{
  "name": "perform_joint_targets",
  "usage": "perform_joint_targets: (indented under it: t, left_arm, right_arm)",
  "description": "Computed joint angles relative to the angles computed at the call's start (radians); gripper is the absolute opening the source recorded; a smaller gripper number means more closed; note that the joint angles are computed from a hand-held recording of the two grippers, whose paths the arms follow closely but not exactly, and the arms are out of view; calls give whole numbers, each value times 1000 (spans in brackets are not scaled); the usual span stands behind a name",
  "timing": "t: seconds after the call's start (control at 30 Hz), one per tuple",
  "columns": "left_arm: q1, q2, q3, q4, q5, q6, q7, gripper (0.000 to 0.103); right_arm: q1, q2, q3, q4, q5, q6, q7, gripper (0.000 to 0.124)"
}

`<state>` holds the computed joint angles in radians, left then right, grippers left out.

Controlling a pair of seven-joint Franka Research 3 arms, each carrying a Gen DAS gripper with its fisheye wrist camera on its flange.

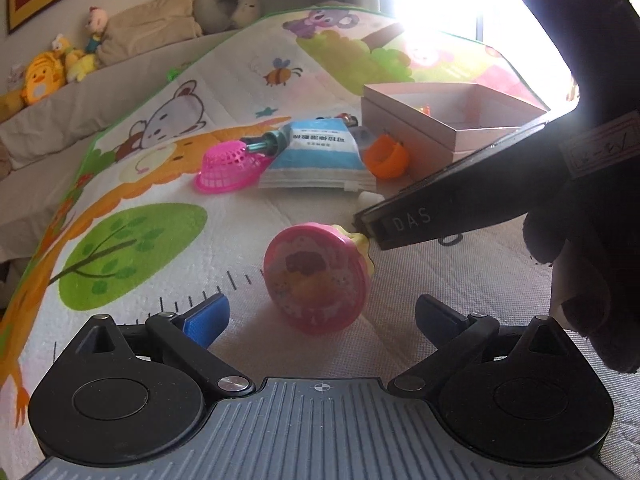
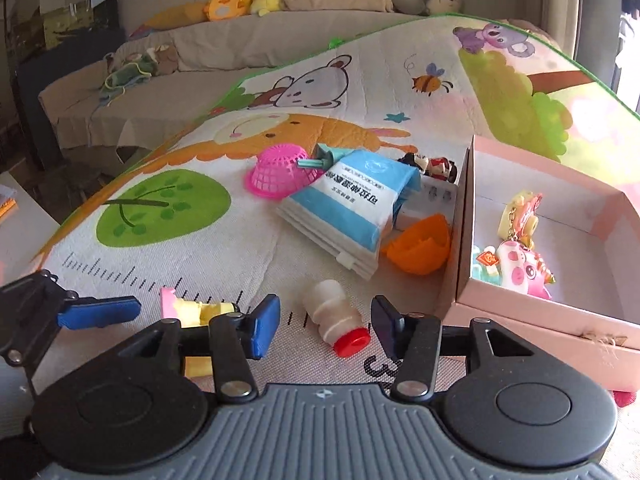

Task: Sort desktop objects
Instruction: 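Close the right tool on the white bottle with red cap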

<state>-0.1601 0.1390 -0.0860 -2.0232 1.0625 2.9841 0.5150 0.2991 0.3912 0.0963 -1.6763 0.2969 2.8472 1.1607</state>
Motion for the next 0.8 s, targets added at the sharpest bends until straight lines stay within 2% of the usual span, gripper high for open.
perform_joint_targets:
  t: [0.03,0.07,0.2,0.27,0.4,0.47,0.53,0.57,0.63,0.67,0.7,0.77,0.8]
  left_arm:
    - [1,0,-1,-1,-6,1,5,102]
    - [4,0,-3,-3,-18,5,15,102]
    - [13,0,-6,-11,-77,17,58,102]
    - [18,2,-7,-15,-111,30,78,102]
    - [48,2,-22,-39,-268,82,161,102]
    - [42,0,-11,-43,-305,84,157,102]
    - [34,0,-1,-44,-322,86,150,102]
    - [33,-2,0,-46,-334,92,149,102]
    - [64,-3,-42,-61,-450,112,233,102]
    - [73,-1,-59,-63,-505,117,267,102]
    - [69,1,-60,-61,-532,118,278,102]
    - [37,9,-32,-48,-522,116,254,97]
    - [16,12,-9,-40,-495,108,227,94]
  right_arm:
    - [7,2,-14,7,-14,-19,15,25]
    - [-1,-5,-10,-1,-6,-22,12,25]
    - [-96,-109,72,-131,135,28,-173,25]
    - [-125,-168,80,-194,213,21,-254,25]
    - [-110,-258,13,-317,232,42,-257,25]
    - [-100,-278,-17,-365,201,87,-221,25]
    - [-113,-285,-20,-383,252,94,-233,27]
    - [-118,-285,-19,-386,281,98,-239,30]
    - [-133,-280,-1,-394,389,145,-300,51]
    - [-143,-276,18,-397,466,181,-358,57]
    - [-150,-271,36,-397,533,219,-413,68]
    - [-167,-255,78,-389,659,292,-527,76]
    - [-170,-251,79,-384,675,286,-540,77]
